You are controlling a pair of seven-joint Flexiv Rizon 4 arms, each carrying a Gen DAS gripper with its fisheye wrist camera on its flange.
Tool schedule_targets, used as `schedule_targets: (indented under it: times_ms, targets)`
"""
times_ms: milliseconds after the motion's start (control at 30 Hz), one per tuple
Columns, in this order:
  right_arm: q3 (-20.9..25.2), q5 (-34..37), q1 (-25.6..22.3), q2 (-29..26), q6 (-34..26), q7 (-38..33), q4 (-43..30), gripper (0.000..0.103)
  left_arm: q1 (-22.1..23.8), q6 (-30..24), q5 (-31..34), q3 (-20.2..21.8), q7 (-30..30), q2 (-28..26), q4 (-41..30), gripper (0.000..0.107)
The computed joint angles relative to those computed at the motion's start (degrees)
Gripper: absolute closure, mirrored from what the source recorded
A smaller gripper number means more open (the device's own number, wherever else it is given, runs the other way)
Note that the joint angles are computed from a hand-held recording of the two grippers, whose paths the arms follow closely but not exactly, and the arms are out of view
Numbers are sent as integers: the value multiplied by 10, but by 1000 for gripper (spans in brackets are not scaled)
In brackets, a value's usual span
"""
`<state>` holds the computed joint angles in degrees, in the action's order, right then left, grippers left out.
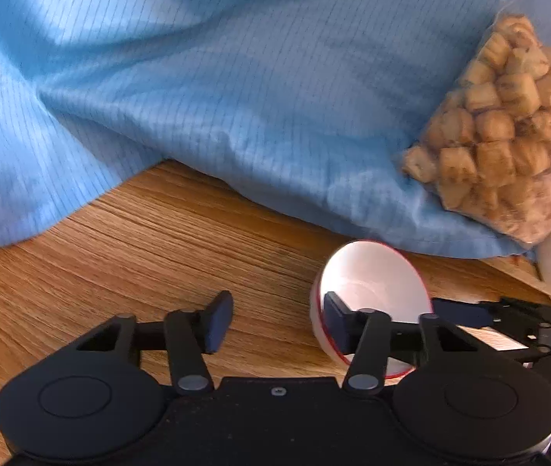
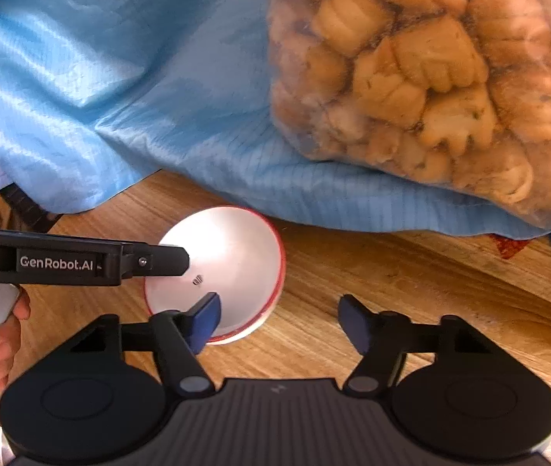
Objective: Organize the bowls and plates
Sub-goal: 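Close the left tool on the second bowl's rim while the right tool grips it too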
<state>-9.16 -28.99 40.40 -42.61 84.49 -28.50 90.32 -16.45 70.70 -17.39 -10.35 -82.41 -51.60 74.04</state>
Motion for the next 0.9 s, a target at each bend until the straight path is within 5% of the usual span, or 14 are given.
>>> schedule_targets:
  times_ms: [233, 500, 633, 900]
  targets:
    - [37, 20, -24, -1, 11, -27, -3, 52, 27, 12, -26, -47, 50, 7, 28, 76]
    - [60, 44, -35, -3, 24, -57, -4, 77, 55, 37, -61, -95, 104, 19, 70, 83]
    - [43, 54, -19, -2, 24, -49, -3, 83, 63, 37, -84, -113, 121, 19, 78, 95]
    - [-19, 50, 29, 10, 47, -11, 21, 88, 74, 62, -111, -134, 137, 41, 126, 97]
